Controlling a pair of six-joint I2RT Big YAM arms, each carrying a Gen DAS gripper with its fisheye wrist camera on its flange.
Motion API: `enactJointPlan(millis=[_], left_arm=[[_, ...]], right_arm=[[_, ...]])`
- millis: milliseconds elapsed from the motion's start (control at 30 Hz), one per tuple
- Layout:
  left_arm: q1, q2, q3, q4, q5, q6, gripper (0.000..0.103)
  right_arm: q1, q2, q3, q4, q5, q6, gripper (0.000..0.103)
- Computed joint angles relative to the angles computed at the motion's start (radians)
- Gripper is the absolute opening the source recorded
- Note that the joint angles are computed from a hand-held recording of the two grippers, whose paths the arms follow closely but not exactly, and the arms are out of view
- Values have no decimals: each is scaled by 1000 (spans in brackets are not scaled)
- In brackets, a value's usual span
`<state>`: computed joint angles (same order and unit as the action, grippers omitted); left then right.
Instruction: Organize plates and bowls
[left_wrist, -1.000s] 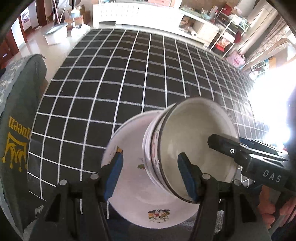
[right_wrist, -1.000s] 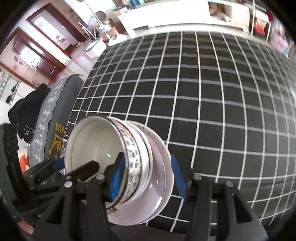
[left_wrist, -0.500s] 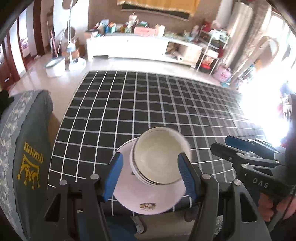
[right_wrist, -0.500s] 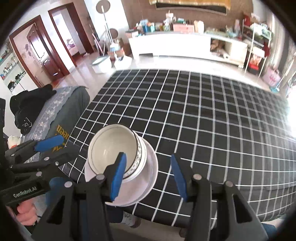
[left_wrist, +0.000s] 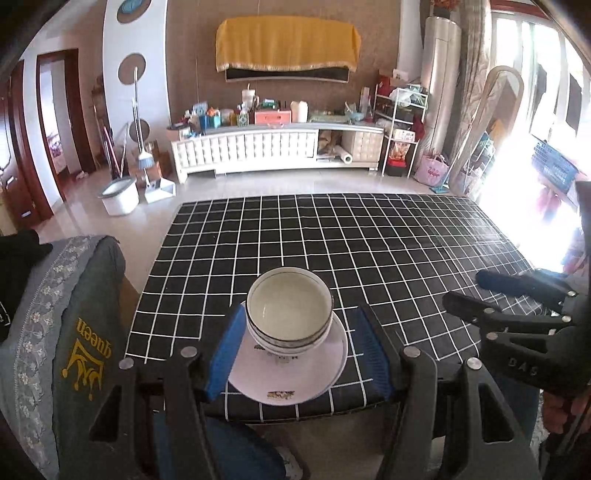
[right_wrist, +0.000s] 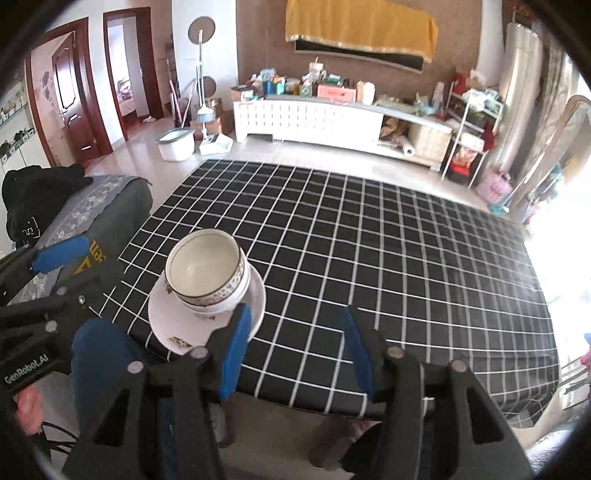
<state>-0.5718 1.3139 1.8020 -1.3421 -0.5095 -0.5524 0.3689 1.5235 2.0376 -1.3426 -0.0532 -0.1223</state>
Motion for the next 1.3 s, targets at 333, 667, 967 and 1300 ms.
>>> enactJointPlan(millis=[333, 667, 967, 1300], left_arm=[[-123, -59, -50, 35, -137, -14, 102], [-213, -35, -27, -55, -257, -111, 103], [-252, -28, -19, -84, -301, -143, 103], [-261, -37, -25, -78, -297, -144, 103]], right_arm=[[-21, -166, -175, 148, -32, 14, 103], [-41, -240, -267, 175, -52, 43, 103], [-57, -274, -309, 195, -63, 55, 103], [-63, -296, -335, 215, -63, 53, 103]])
